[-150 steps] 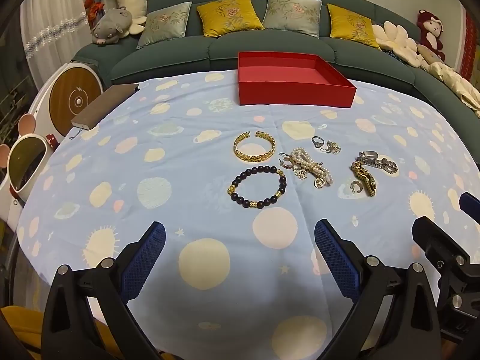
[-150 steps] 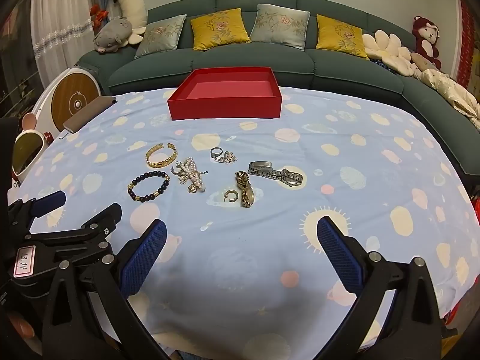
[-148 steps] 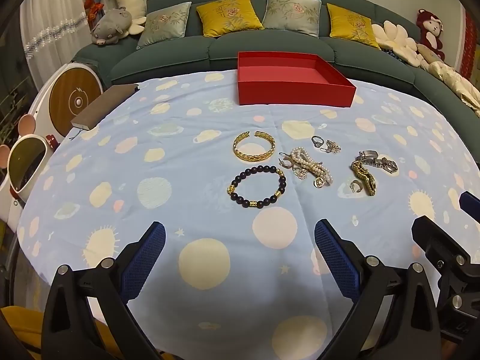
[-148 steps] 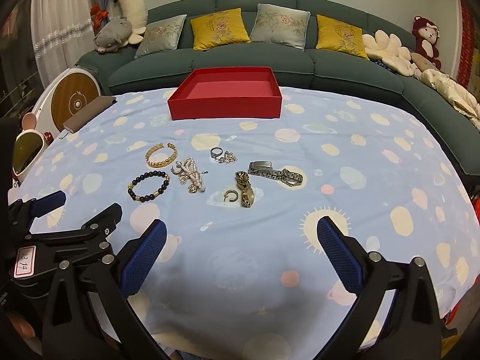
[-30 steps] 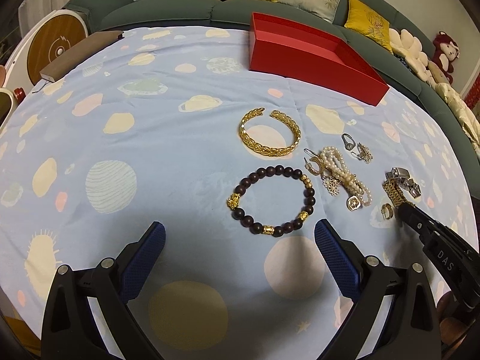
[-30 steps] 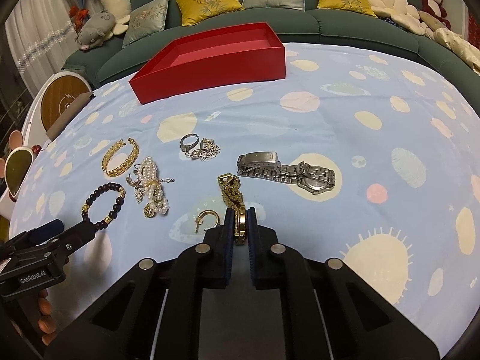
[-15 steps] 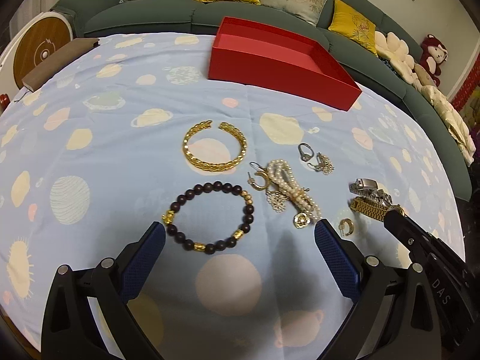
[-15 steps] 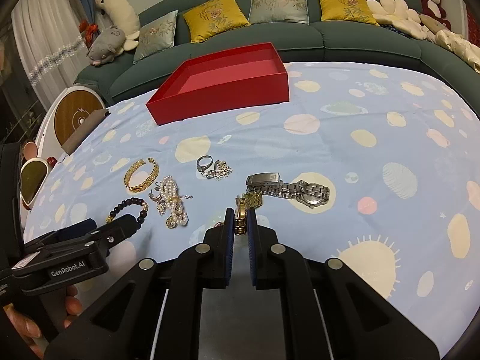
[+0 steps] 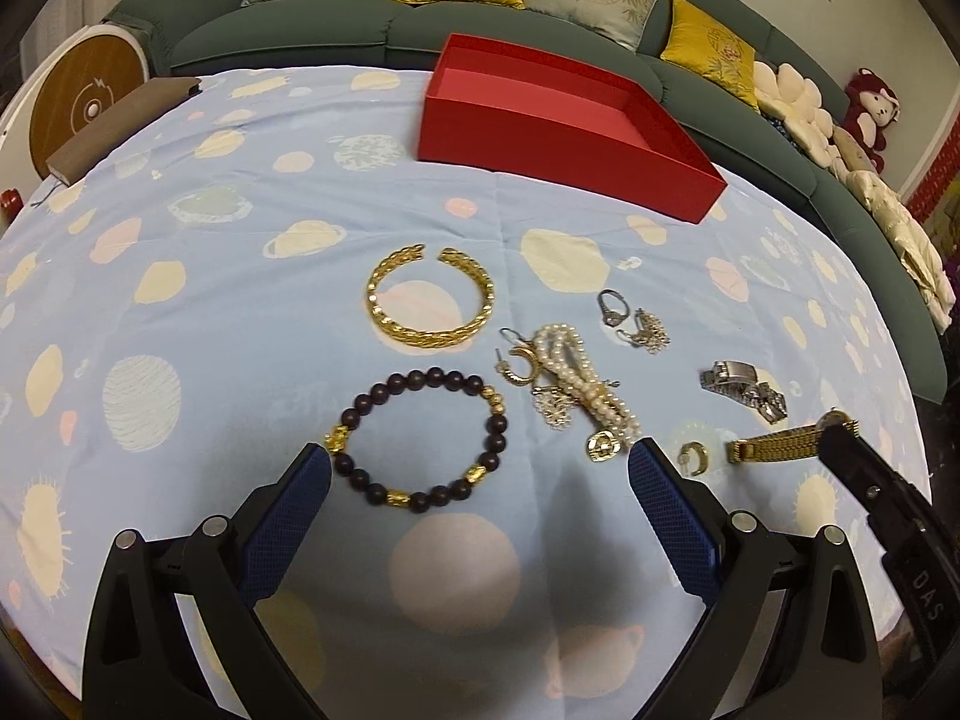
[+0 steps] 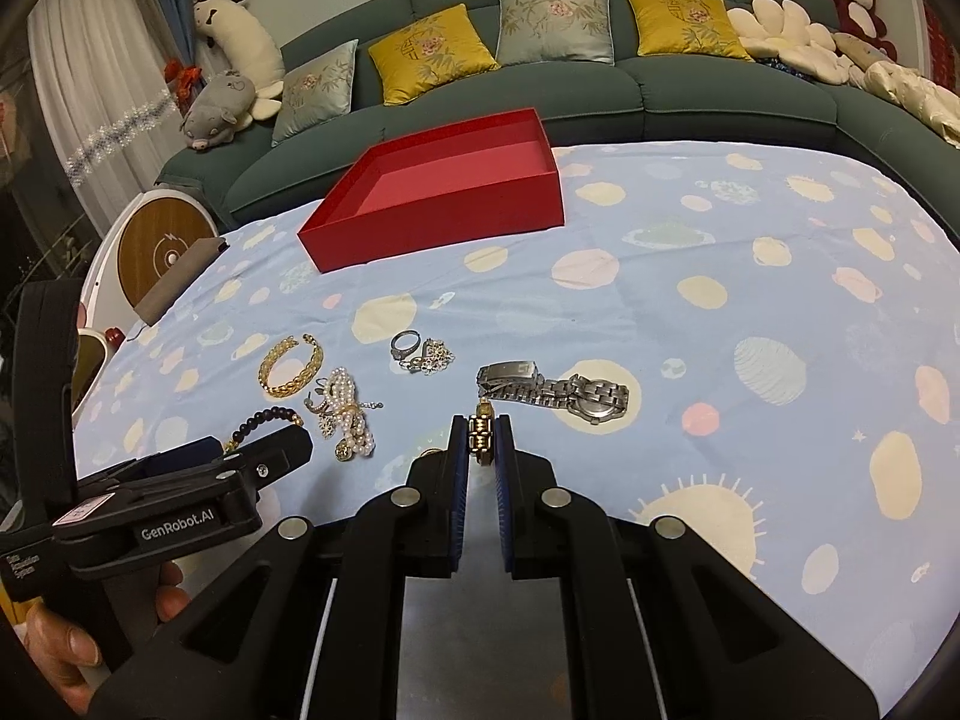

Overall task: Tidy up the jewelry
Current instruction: 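Grasp the black bead bracelet with the left gripper while the right lifts the gold watch, then carry the bead bracelet and gold watch in both grippers over the red tray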

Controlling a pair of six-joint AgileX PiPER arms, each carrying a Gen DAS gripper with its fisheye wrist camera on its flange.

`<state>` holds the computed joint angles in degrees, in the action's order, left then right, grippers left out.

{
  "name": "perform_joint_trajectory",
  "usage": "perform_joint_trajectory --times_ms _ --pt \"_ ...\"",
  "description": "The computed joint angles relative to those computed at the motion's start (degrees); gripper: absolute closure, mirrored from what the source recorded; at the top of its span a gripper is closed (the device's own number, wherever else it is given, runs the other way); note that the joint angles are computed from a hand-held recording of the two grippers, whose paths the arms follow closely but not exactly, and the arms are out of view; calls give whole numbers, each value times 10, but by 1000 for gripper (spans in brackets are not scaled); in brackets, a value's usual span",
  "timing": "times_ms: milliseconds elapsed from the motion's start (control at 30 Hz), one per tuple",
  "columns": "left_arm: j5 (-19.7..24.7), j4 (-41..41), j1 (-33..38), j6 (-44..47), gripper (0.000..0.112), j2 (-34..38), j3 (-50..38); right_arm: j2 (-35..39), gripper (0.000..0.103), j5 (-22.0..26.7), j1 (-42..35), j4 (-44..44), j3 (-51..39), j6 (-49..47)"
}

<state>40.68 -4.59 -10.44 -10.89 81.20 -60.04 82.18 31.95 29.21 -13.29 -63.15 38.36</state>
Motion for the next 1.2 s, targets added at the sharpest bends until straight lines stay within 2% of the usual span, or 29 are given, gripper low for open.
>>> perform_joint_trajectory --times_ms 200,333,500,533,633,700,767,900,1200 --pt "-18 40 30 -6 16 2 31 -11 95 6 6 12 -1 -10" --pt "-38 84 16 -30 18 -1 42 -8 95 10 15 9 -4 -4" --pt "-51 111 -9 -32 51 -4 45 2 95 13 23 3 -12 4" --pt "-52 105 -9 -24 54 -6 46 4 95 13 24 3 -13 4" --pt "-53 60 1 22 77 -11 47 10 95 14 26 5 -17 3" --pt "-46 0 18 80 100 -13 45 12 95 14 28 5 -19 3" --pt "-39 -40 29 114 106 -18 44 14 95 14 29 5 -19 3" --pt "-31 -71 35 140 107 -28 45 14 95 14 29 8 -18 1" --pt "-24 -85 40 153 107 -41 42 10 95 15 36 -1 -20 10"
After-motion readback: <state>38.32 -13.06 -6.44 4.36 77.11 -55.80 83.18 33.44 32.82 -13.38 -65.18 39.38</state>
